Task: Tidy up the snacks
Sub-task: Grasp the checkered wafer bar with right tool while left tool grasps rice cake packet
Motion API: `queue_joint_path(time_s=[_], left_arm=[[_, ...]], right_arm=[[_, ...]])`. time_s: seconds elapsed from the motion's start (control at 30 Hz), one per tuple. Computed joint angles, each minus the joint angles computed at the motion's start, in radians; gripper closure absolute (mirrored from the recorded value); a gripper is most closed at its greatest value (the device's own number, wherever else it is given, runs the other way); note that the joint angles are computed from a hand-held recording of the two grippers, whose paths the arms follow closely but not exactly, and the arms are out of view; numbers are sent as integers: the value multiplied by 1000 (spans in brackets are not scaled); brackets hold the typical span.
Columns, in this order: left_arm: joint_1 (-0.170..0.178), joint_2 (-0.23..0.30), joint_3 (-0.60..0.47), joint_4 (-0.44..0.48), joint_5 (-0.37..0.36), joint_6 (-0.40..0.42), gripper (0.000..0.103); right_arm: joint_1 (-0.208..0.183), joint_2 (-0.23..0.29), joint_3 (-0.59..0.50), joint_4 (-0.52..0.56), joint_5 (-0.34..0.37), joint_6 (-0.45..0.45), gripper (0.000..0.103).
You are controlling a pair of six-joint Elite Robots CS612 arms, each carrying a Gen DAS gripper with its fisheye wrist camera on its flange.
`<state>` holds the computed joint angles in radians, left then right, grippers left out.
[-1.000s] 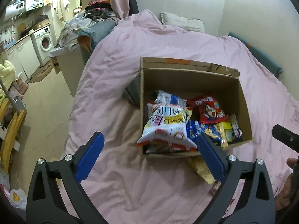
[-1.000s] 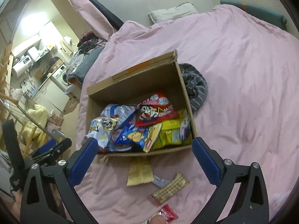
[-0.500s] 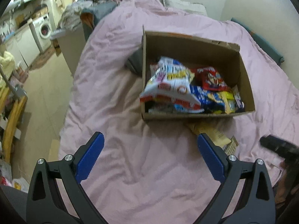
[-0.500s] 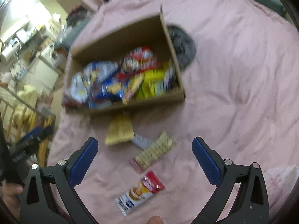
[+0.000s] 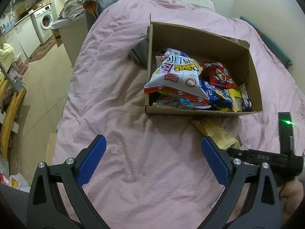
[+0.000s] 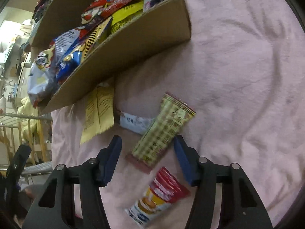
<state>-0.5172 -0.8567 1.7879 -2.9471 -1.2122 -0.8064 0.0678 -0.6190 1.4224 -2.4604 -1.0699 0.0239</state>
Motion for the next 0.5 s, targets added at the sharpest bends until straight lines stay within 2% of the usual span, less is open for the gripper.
queue_joint_path(time_s=[0.07,0.13,0.2,0.33,0.5], left_arm=[[0,0,1,-2,2,6,5],[-2,0,2,1,7,8,5],[-1,2,-1,7,-6,7,5],[-1,8,-13,17,-45,19,5],[-11,32,-48,41,-135,107,5]], right_arm=[[15,11,-20,22,-48,-5,48],[25,15,-28,24,-90,-11,58],[24,13,-26,16,-91,-15,69],[9,-6,5,-29,-57,-24,74],[-10,-39,53,-93,-29,-37,75]])
